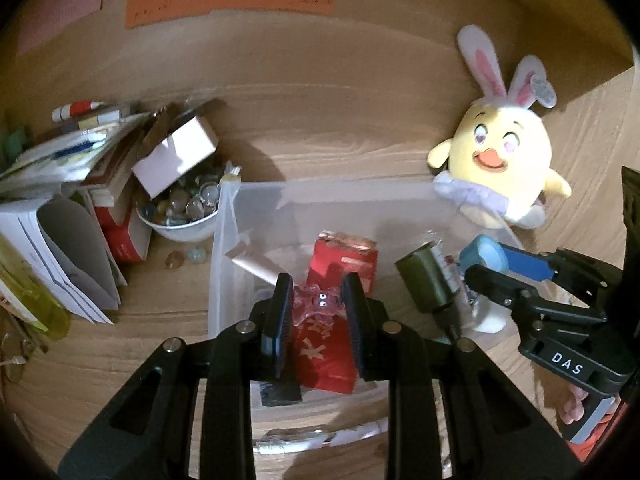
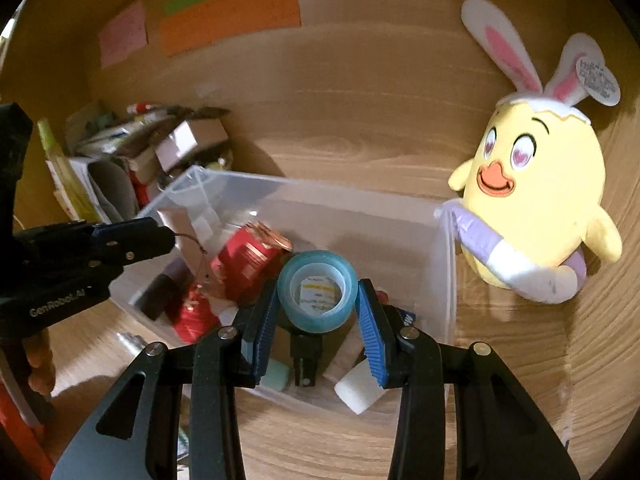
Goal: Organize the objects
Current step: 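Open the left tool into the box while the right tool releases the tape roll, then withdraw both tools toward the remaining items on the desk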
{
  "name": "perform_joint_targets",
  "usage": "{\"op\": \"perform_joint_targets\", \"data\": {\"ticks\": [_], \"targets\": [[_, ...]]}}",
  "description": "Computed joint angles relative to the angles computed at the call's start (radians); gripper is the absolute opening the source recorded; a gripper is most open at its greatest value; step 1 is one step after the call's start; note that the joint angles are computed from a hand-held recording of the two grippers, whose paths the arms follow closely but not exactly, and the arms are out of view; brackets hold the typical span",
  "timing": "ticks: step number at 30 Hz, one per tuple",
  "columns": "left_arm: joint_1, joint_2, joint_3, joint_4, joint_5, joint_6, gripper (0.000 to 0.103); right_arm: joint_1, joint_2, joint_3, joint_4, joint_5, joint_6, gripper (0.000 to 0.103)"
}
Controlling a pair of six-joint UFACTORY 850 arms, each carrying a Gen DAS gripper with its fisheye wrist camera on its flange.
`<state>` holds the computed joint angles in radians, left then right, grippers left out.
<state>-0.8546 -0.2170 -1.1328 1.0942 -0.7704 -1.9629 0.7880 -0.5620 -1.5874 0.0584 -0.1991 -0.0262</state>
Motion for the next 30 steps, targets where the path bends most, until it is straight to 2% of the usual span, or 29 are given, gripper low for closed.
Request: {"op": "perform_joint_targets", "data": {"ticks": [6, 9, 11, 13, 16, 20, 26, 30], "targets": [[0.011, -0.007, 0.006, -0.023, 0.018, 0.007, 0.026, -0.003, -0.017, -0.018, -0.071, -0.016, 0.072, 0.036], [0.009, -0.015, -0.002, -0.030, 0.009, 0.018, 0.031, -0.003, -0.022, -0.024, -0.094, -0.021, 0.095, 0.036], [0.001, -0.019, -0.009, -0.033, 0.001, 0.030, 0.038, 0.000, -0.024, -0.027, -0.144, -0.023, 0.143, 0.036], [-0.012, -0.026, -0.019, -0.024, -0.032, 0.029, 0.055, 0.001, -0.024, -0.028, -0.168, -0.024, 0.164, 0.036], [-0.038, -0.032, -0.031, 0.003, -0.092, 0.027, 0.064, 0.002, -0.024, -0.029, -0.209, -0.029, 0.201, 0.036], [-0.056, -0.024, -0.031, 0.021, -0.108, 0.019, 0.070, 0.004, -0.014, -0.018, -0.274, -0.023, 0.270, 0.053], [-0.079, -0.017, -0.033, 0.031, -0.130, 0.008, 0.074, 0.010, 0.022, 0.021, -0.348, 0.000, 0.342, 0.059], [-0.101, -0.002, -0.022, 0.039, -0.147, -0.018, 0.085, 0.013, 0.061, 0.067, -0.376, 0.022, 0.363, 0.061]]}}
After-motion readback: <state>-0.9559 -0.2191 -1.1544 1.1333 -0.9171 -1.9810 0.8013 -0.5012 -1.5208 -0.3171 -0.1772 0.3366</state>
